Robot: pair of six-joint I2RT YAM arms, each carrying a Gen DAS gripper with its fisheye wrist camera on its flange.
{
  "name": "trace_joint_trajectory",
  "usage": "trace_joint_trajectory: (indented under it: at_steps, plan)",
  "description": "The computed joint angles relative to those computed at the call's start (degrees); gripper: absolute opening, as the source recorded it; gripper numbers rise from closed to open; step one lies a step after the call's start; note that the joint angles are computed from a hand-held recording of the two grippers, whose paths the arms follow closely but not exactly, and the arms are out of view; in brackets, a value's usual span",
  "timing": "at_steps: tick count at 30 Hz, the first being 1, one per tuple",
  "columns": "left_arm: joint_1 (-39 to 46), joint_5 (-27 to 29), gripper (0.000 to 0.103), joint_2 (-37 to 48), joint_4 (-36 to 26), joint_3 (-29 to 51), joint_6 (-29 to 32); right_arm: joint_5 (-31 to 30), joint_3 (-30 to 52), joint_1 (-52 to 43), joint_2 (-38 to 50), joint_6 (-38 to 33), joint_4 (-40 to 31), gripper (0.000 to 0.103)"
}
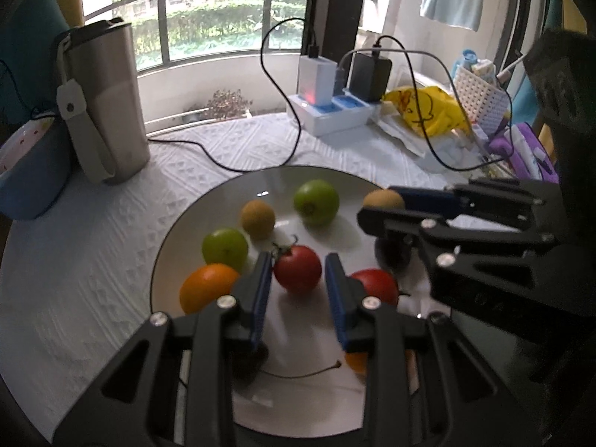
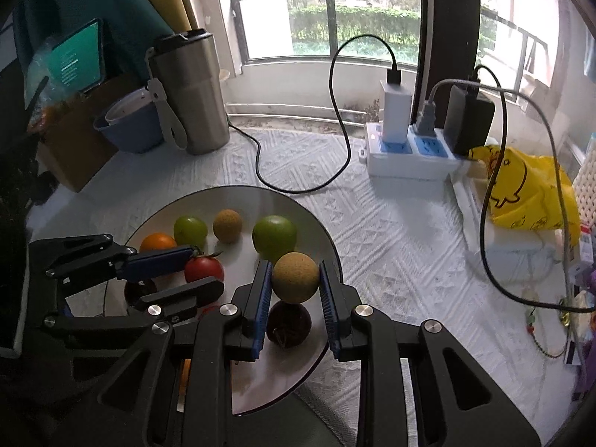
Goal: Organize fruits
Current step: 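Open both grippers and withdraw from the plate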
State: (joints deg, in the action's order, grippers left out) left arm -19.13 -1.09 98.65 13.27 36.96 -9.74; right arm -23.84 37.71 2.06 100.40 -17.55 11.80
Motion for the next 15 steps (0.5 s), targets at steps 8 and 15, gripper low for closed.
trace_joint_trajectory:
  at_steps: [8, 15]
  plan:
    - [0.12, -0.67, 0.038, -2.37, -0.57, -1.15, -1.22, 0.48, -0.15, 0.63, -0.43, 0.92, -0.31, 0.028]
    - [0.07, -1.54, 0.038, -6.59, -1.62, -3.33, -1.89, 0.11, -2.07, 0.41, -4.11, 1.88, -0.83, 0.029]
